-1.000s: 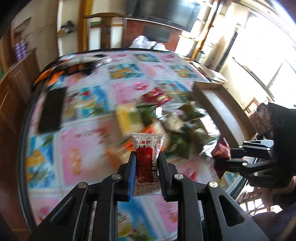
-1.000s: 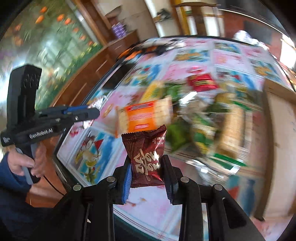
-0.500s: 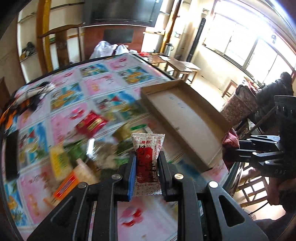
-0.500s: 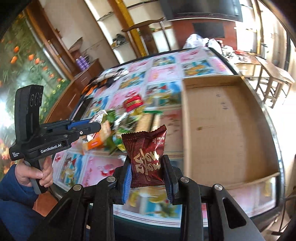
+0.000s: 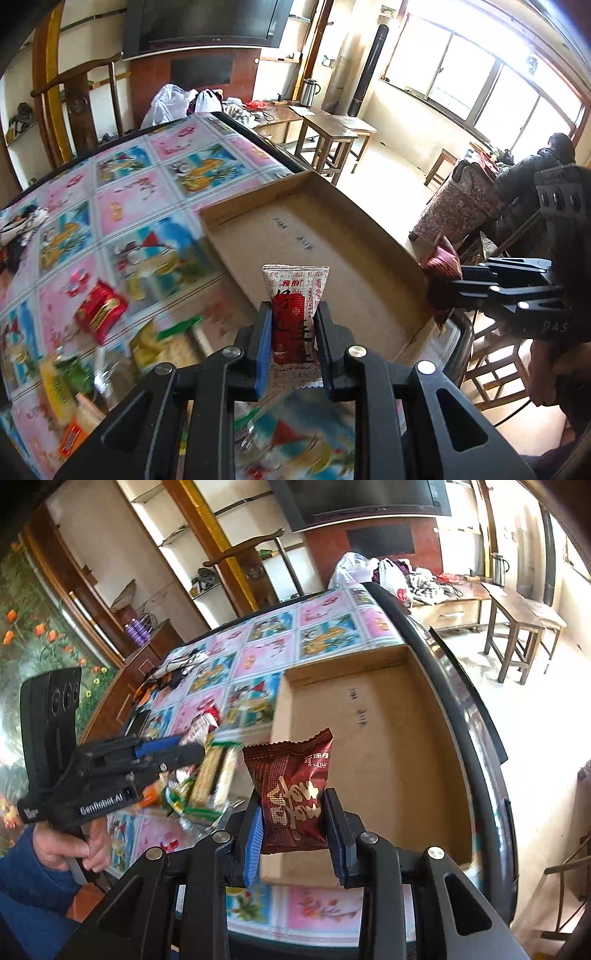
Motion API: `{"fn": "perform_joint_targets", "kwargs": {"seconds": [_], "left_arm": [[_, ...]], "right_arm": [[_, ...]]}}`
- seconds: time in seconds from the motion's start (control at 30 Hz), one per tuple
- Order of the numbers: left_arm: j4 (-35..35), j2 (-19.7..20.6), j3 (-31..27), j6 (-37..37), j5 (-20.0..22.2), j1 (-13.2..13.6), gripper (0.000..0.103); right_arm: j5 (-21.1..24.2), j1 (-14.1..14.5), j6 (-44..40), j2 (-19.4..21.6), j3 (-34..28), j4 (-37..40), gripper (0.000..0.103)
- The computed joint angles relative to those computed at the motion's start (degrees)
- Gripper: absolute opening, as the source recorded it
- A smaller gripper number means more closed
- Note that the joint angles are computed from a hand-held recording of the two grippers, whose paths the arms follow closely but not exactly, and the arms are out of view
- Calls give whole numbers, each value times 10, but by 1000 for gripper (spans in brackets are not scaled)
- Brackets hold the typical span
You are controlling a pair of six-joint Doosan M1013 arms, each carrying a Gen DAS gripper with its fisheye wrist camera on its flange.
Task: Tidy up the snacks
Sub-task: 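Carry both packets over the cardboard box with both tools, then open both tools to drop the packets into the box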
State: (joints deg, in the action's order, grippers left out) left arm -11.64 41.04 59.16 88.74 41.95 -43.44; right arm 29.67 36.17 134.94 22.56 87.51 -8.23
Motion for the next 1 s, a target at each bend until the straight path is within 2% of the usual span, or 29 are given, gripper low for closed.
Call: {"fn": "perform_joint_targets", "kwargs": {"seconds": [0.3,0.57,0.87,1.0], "left_arm": [[15,103,-164,-51,88,-5,21],[58,195,-313,-115,169,-3,21],[81,263,-428,-161,240,0,21],[85,277,-452,-167,259,0,21]], "right_arm": [[21,-60,-108,34,-39,123,33],[74,-95,-163,95,-106,187,33],[133,-105,-165,150,-173,178,34],[148,-105,-166,162,-188,172,34]]}}
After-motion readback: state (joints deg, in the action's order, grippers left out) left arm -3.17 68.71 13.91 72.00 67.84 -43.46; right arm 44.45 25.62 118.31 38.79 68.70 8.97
